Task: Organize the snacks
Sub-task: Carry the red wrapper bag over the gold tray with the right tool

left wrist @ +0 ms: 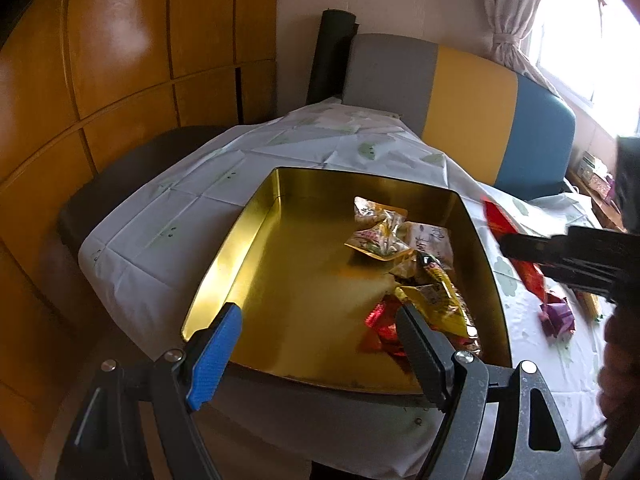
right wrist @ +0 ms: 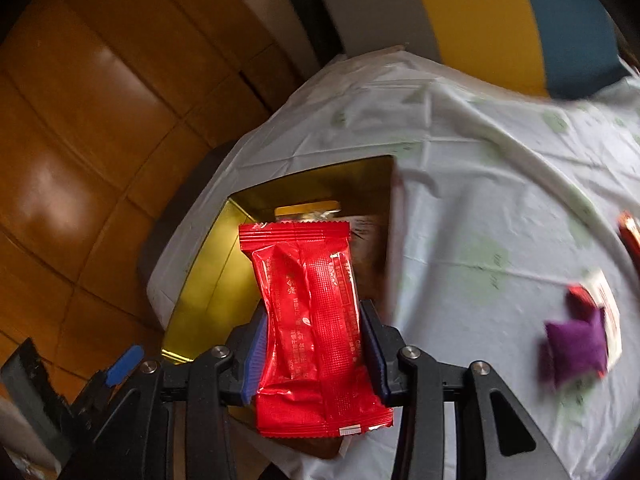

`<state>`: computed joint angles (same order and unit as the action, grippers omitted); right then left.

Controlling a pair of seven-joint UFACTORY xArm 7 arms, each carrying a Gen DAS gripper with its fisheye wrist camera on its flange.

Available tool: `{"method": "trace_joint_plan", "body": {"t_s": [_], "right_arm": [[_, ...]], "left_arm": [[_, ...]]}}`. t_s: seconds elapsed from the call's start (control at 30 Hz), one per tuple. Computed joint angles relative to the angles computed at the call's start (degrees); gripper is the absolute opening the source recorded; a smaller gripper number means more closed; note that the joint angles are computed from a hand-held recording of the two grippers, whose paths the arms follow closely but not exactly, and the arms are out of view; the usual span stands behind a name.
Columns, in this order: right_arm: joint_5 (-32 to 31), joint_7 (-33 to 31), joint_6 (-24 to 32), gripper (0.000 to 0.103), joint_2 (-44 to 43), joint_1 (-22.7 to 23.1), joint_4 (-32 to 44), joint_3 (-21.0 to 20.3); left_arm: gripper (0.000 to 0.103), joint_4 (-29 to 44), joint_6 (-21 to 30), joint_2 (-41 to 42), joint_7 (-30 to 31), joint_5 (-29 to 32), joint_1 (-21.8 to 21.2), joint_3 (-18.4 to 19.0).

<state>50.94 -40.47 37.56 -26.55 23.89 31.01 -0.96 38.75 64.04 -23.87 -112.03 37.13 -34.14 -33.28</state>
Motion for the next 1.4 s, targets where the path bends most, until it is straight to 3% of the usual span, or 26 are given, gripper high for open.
{"method": "trace_joint_plan", "body": {"t_s": [0.33, 0.6, 0.7, 0.97, 1.23, 1.4], "right_arm": [[-1.85, 2.26, -4.26, 0.043, 1.78, 2.52, -0.02, 3.23], [-3.24, 4.52, -11.04, 0.043, 9.19, 4.11, 4.33, 4.86], [-6.97, 7.27, -12.89, 0.043, 13.03, 3.33, 6.07, 6.48], [-5.96, 6.73, -13.44, 0.043, 14.19, 3.54, 6.35, 6.51], [-10.85, 10.91, -13.76, 0.047, 16.73, 1.82, 7.08, 7.83], [-9.13, 10.24, -12.97, 0.047, 16.51, 1.72, 6.96, 7.31]], "left_arm": [[0.08, -1.38, -0.59, -1.47, -0.75, -0.75, 0.09, -0.04], [0.08, -1.33, -0.81, -1.6, -0.19, -1.03, 0.28, -0.44], [0.08, -1.52, -1.13, -1.62, 0.09, -1.36, 0.29, -0.17], [0.08, -2.19, -2.06, -1.91, 0.3, -1.85, 0.56, 0.17], [0.08, -2.56, -2.25, -2.12, 0.47, -2.25, 0.65, 0.12], [0.08, -2.51, -2.25, -2.16, 0.53, -2.5, 0.78, -0.01]]}}
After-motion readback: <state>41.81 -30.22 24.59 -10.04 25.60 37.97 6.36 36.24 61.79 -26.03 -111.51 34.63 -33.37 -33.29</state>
